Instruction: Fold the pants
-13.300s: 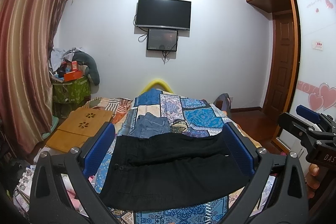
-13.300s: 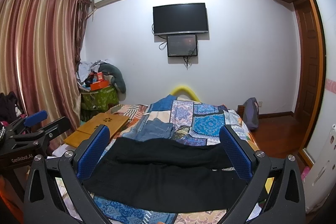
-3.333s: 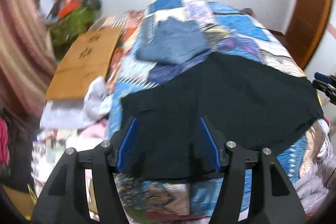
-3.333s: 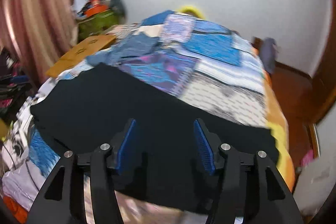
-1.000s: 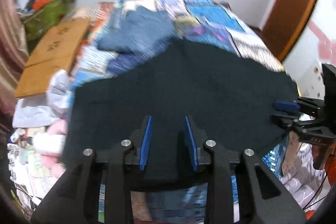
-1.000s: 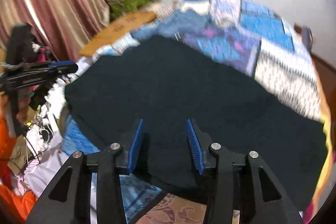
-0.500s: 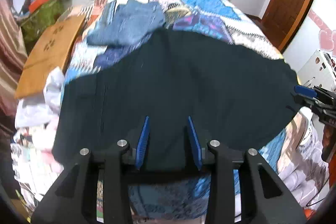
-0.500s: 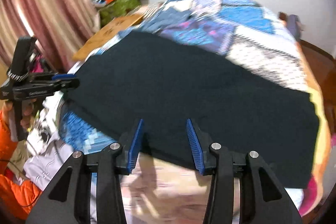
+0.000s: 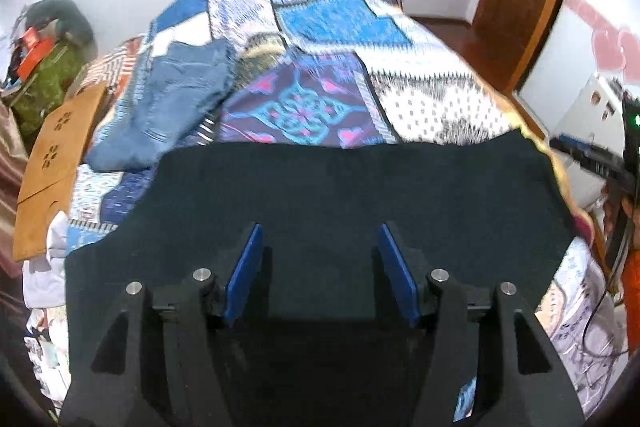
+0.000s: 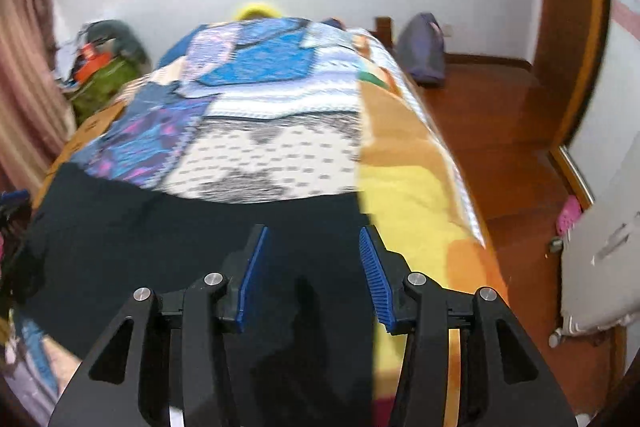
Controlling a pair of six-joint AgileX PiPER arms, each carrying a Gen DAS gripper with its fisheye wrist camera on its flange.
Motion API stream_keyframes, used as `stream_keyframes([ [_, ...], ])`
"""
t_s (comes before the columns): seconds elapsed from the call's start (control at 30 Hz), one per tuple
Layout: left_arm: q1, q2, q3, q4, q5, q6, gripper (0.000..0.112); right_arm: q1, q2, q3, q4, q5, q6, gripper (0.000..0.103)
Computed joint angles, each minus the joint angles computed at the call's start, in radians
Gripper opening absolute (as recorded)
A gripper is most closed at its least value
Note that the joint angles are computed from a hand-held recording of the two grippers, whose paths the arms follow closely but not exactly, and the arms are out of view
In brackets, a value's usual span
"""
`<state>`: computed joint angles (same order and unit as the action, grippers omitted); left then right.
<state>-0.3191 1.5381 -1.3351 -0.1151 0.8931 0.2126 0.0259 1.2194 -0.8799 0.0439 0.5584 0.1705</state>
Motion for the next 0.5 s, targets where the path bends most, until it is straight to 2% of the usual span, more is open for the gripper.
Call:
stream_keyframes([
  [0.13, -0.039, 0.057, 0.02, 0.047, -0.015, -0.055, 0.061, -0.077, 0.089, 0.011, 0.127, -0.064, -0.14, 0.043],
  [0.23, -0.049, 0.057, 0.064, 0.062, -0.071, -0.076, 0.065, -0.113, 0.12, 0.025, 0.226, -0.085, -0.251, 0.043],
  [0.27, -0.053, 0.053, 0.071, 0.066, -0.079, -0.08, 0.067, -0.115, 0.132, 0.025, 0.239, -0.087, -0.268, 0.041],
  [0.33, -0.062, 0.047, 0.084, 0.082, -0.094, -0.092, 0.068, -0.123, 0.144, 0.033, 0.305, -0.098, -0.347, 0.028],
  [0.4, -0.068, 0.044, 0.095, 0.093, -0.109, -0.102, 0.069, -0.101, 0.132, 0.046, 0.264, -0.126, -0.321, 0.023],
  [0.5, -0.071, 0.039, 0.103, 0.097, -0.117, -0.112, 0.069, -0.048, 0.106, 0.065, 0.078, -0.174, -0.164, 0.021],
])
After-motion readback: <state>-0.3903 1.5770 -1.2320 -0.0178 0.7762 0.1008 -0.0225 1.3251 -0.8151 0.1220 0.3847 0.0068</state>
